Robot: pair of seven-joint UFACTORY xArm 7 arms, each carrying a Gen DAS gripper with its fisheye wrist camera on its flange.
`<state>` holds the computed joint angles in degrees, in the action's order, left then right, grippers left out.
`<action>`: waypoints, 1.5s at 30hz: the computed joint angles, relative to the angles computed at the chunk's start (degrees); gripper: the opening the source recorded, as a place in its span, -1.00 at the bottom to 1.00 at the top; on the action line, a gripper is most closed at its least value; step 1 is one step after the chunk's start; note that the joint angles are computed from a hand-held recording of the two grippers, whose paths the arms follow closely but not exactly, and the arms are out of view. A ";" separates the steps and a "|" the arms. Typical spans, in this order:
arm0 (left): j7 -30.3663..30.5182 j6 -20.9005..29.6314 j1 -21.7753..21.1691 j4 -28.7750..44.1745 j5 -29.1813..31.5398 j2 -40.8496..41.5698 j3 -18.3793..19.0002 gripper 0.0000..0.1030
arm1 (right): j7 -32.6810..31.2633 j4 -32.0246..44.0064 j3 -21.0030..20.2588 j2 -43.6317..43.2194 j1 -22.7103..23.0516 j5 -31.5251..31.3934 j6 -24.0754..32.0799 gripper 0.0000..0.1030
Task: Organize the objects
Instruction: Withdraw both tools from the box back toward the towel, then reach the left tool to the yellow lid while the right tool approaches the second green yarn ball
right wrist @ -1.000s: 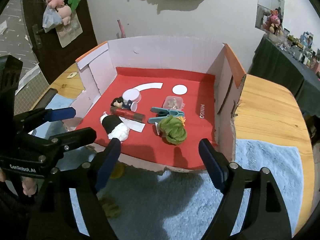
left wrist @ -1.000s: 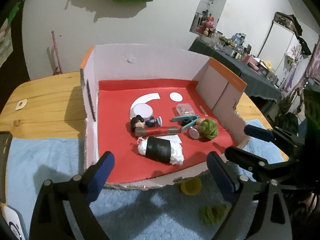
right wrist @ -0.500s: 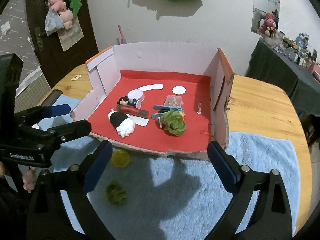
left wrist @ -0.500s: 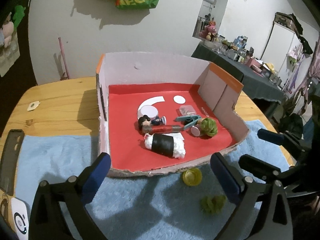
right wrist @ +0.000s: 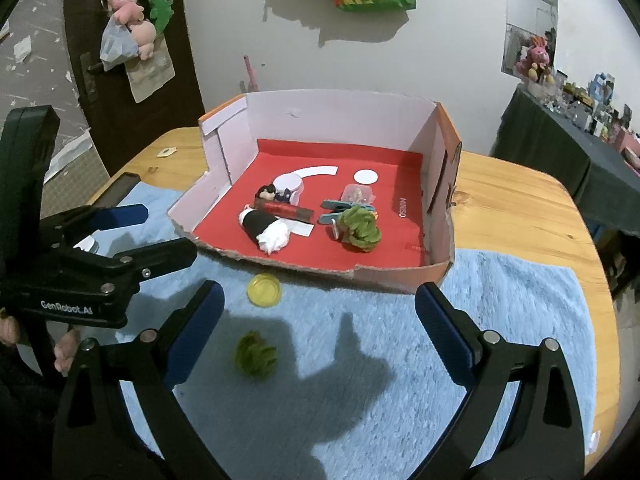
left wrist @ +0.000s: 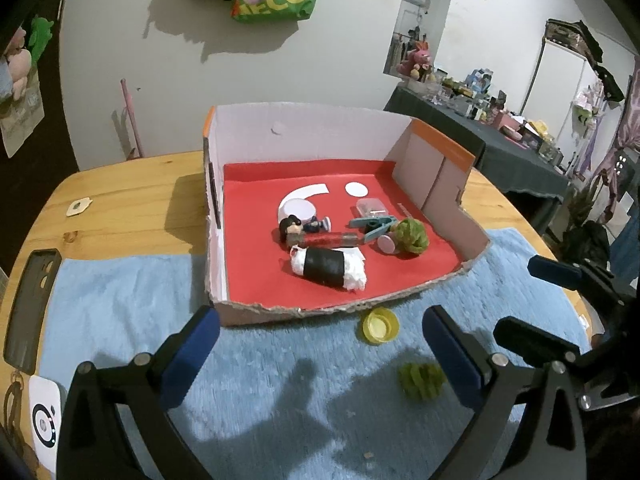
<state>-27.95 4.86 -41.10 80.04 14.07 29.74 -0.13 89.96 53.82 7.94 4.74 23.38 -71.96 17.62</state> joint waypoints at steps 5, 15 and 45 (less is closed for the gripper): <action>-0.01 -1.87 -0.24 -2.35 0.04 -1.30 0.17 1.00 | 1.54 -0.98 0.67 -0.89 0.57 -1.31 1.02 0.90; 3.27 -3.43 0.57 -4.81 -1.27 -2.21 -1.93 0.66 | 4.95 -2.76 1.76 -1.45 0.70 -3.44 0.60 0.78; 18.26 0.70 9.05 0.33 -12.88 3.37 -13.74 0.39 | -4.75 2.88 -4.70 10.05 7.86 4.60 0.41 0.35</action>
<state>-9.69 5.57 -32.05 80.37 1.19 33.11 -13.87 85.21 56.70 3.24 14.79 31.23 -67.36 18.03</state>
